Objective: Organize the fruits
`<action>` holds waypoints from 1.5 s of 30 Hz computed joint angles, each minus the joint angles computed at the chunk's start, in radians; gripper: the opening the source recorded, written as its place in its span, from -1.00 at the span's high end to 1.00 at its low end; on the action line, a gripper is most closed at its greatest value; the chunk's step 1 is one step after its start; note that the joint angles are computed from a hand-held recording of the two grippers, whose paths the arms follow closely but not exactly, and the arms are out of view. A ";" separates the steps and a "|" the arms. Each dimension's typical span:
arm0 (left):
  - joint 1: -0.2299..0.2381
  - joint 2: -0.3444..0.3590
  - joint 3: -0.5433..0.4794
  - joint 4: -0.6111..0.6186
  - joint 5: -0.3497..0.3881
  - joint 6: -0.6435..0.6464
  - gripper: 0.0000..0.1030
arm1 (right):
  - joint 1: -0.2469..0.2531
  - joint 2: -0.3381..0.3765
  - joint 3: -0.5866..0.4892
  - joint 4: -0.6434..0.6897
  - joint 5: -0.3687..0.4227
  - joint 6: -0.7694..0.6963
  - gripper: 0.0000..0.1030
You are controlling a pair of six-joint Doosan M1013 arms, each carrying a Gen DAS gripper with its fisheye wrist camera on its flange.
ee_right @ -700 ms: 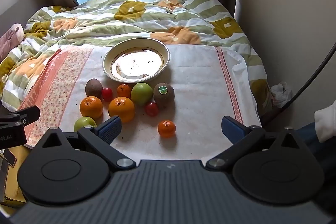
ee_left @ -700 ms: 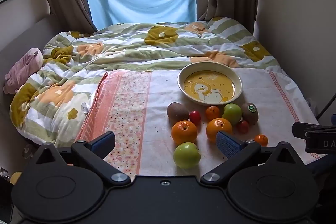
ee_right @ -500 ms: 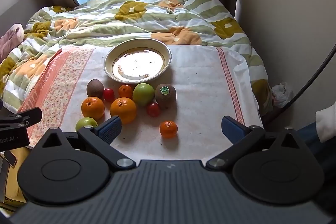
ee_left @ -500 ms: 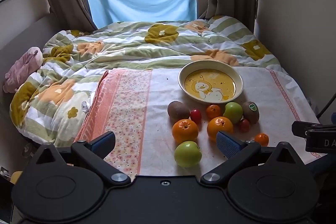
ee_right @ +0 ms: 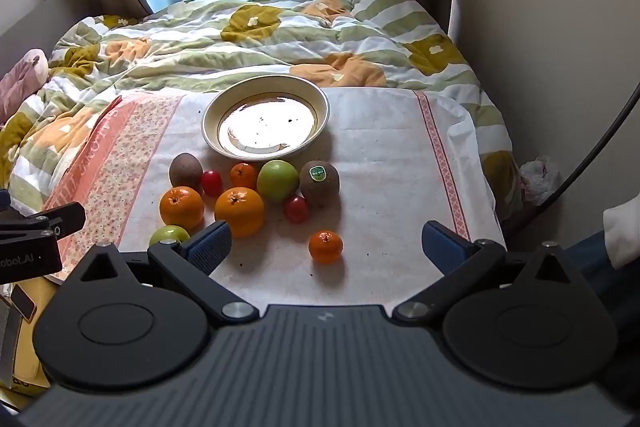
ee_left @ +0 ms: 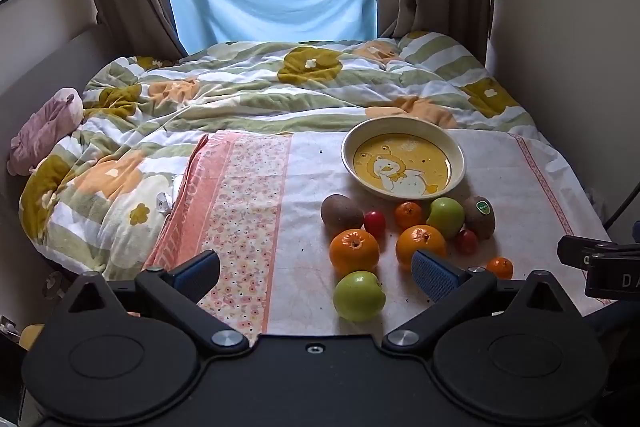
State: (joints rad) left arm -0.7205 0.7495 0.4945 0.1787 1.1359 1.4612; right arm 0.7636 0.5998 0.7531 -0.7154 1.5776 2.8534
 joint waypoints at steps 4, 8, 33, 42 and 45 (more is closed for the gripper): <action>-0.002 0.003 -0.008 0.011 0.003 -0.002 -1.00 | 0.000 -0.002 -0.002 -0.001 0.000 -0.004 -1.00; -0.003 -0.002 0.001 0.018 -0.003 -0.012 -1.00 | 0.003 -0.007 0.007 -0.004 -0.009 -0.001 -1.00; -0.003 -0.026 0.033 0.025 -0.032 -0.024 -1.00 | 0.007 -0.009 0.007 -0.004 -0.020 0.003 -1.00; -0.004 -0.022 0.027 0.025 -0.029 -0.024 -1.00 | 0.008 -0.009 0.006 -0.004 -0.020 0.004 -1.00; -0.003 -0.023 0.029 0.025 -0.030 -0.025 -1.00 | 0.008 -0.008 0.005 -0.004 -0.019 0.004 -1.00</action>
